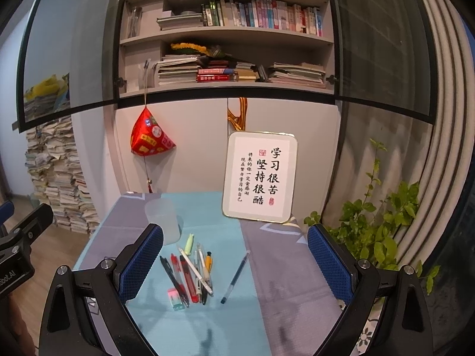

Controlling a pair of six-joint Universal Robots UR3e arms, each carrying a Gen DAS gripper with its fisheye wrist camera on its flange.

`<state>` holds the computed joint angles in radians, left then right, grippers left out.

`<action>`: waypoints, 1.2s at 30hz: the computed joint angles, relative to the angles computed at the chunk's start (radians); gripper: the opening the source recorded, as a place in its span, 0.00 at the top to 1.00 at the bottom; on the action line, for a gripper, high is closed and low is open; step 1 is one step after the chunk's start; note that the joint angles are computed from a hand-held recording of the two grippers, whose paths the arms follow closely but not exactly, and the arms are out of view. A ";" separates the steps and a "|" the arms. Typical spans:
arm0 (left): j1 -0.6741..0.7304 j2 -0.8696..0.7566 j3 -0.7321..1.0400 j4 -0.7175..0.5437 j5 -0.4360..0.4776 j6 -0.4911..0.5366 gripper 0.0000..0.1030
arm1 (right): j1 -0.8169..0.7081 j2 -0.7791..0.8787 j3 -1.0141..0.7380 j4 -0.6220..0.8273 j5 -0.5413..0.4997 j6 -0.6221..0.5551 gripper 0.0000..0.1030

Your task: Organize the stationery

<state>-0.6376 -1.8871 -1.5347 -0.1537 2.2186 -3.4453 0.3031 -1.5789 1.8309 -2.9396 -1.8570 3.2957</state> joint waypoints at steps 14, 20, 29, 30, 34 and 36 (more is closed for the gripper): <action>0.014 0.001 0.000 -0.013 -0.027 -0.001 0.01 | -0.002 0.021 -0.021 0.027 -0.001 0.003 0.05; 0.014 -0.010 0.002 0.005 -0.031 0.014 0.01 | -0.004 0.019 -0.016 0.023 0.002 0.002 0.05; 0.021 -0.025 0.011 -0.002 -0.055 0.016 0.01 | -0.034 0.024 -0.016 0.034 0.023 0.001 0.05; 0.023 -0.028 0.014 -0.005 -0.057 0.016 0.01 | -0.039 0.027 -0.018 0.038 0.026 0.001 0.05; 0.021 -0.041 0.024 -0.006 -0.058 0.020 0.01 | -0.047 0.040 -0.025 0.045 0.031 0.005 0.05; 0.022 -0.051 0.037 -0.014 -0.060 0.021 0.01 | -0.045 0.050 -0.032 0.048 0.026 0.009 0.05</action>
